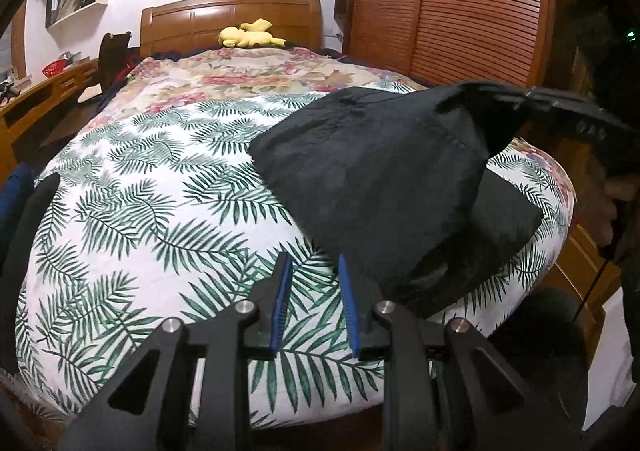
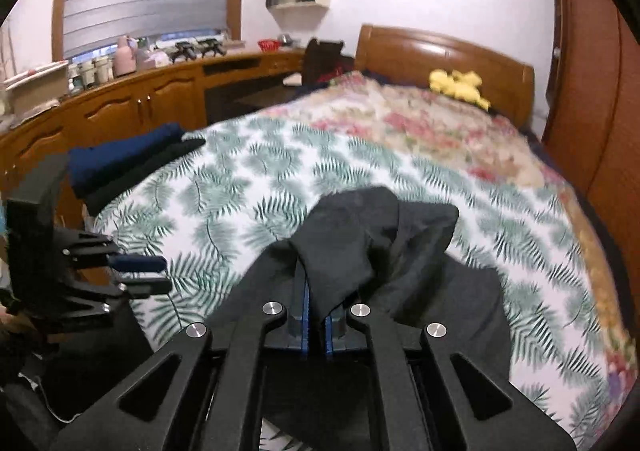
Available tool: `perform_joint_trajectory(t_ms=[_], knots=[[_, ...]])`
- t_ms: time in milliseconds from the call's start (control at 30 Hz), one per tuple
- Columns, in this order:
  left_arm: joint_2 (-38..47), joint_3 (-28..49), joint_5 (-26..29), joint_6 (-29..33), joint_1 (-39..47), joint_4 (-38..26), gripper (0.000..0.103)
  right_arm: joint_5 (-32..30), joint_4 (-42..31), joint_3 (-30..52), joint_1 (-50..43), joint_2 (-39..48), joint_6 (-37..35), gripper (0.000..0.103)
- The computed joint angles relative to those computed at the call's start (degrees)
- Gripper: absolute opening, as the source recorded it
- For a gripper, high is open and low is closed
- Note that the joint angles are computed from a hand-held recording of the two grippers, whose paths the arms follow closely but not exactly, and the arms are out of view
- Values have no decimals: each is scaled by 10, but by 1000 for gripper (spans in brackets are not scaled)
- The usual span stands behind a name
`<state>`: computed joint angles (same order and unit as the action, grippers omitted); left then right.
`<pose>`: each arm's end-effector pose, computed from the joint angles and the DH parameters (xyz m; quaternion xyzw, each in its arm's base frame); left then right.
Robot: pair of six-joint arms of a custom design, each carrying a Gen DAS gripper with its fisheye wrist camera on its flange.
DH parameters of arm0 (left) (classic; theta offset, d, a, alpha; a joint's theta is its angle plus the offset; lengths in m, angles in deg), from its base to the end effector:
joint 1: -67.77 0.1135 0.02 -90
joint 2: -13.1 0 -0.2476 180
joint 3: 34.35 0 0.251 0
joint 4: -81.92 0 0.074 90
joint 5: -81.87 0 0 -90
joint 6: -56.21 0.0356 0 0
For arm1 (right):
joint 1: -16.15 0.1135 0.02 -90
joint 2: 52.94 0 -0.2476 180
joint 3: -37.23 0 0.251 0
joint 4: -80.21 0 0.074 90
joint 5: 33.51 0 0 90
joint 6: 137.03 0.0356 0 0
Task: Fold large clothes
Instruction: 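Grasp the folded black jacket bundle with the right gripper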
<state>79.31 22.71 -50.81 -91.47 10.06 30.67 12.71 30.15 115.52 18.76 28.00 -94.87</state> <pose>0.1365 -0.1709 0.2130 -0.0927 0.9006 -0.0131 0.4245 0.2907 0.0379 0.2671 -0.4825 0.7446 0.2120 0.4097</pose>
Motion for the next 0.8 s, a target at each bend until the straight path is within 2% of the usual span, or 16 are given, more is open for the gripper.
perform_joint_trajectory(t_ms=[133,367,433,533,633,767,800], knots=[[-11,-2,1,6,7,3,21,-32,-5,14,-35,-18,9,2],[10,8,15,43,17,40,22,-97,-70,61,-179,23,-53,2],[18,9,21,53,21,55,22,-97,-64,58,-213,38,-58,1],[28,10,32,66,28,75,23,-67,-38,52,-249,84,-60,1],[42,15,37,72,30,86,24,5,43,14,-251,123,-55,2],[50,24,32,72,23,84,26,47,44,3,-245,142,-74,2],[50,25,32,73,23,85,26,47,45,-1,-245,134,-76,6]])
